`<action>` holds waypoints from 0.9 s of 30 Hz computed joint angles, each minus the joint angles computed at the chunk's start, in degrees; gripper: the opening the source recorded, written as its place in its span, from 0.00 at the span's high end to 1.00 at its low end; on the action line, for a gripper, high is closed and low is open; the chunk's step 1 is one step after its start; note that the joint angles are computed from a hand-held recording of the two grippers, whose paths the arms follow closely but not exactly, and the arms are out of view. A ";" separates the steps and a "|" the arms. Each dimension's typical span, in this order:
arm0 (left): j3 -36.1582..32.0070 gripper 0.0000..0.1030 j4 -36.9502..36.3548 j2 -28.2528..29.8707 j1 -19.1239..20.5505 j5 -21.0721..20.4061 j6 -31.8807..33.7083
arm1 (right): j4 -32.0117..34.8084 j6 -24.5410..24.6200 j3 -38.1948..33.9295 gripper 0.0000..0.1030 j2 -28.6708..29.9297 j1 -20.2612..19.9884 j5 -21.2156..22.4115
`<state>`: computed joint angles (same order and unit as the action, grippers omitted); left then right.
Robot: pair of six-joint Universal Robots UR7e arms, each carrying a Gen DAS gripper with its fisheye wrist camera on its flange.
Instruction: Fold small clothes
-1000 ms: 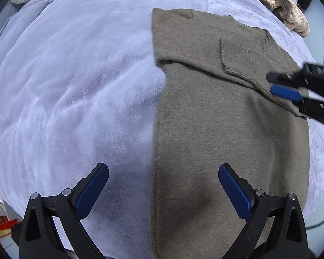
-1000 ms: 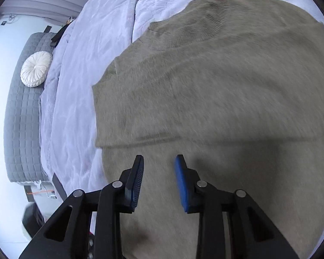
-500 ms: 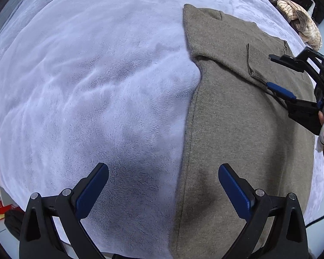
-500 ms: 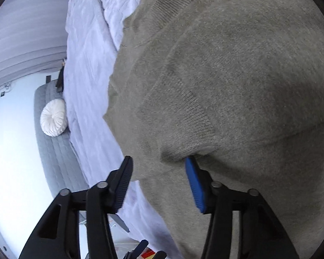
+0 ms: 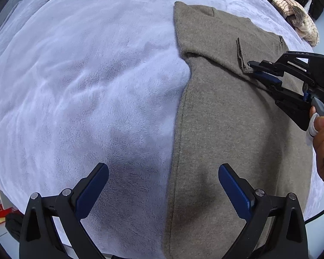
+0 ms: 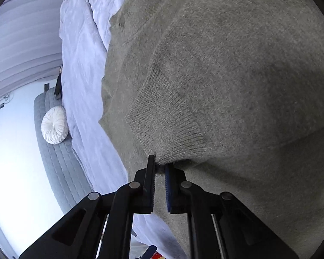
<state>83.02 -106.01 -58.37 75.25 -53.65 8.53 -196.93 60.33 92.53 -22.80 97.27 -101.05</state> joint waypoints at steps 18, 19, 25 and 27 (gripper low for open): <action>4.68 0.01 -1.86 -0.84 -2.88 -0.31 2.98 | 5.16 -5.39 16.30 0.41 -11.63 1.88 -2.22; 4.83 0.01 -2.05 -0.67 -3.17 -0.44 2.94 | 4.19 -5.20 18.01 0.40 -12.47 2.09 -2.77; 5.85 0.01 -2.43 -0.61 -4.65 -0.96 3.82 | -0.43 -2.17 26.47 0.30 -16.36 3.64 -7.48; 6.11 0.01 -2.39 -0.49 -4.93 -1.00 4.27 | -2.83 -0.84 28.78 0.24 -16.99 3.74 -7.92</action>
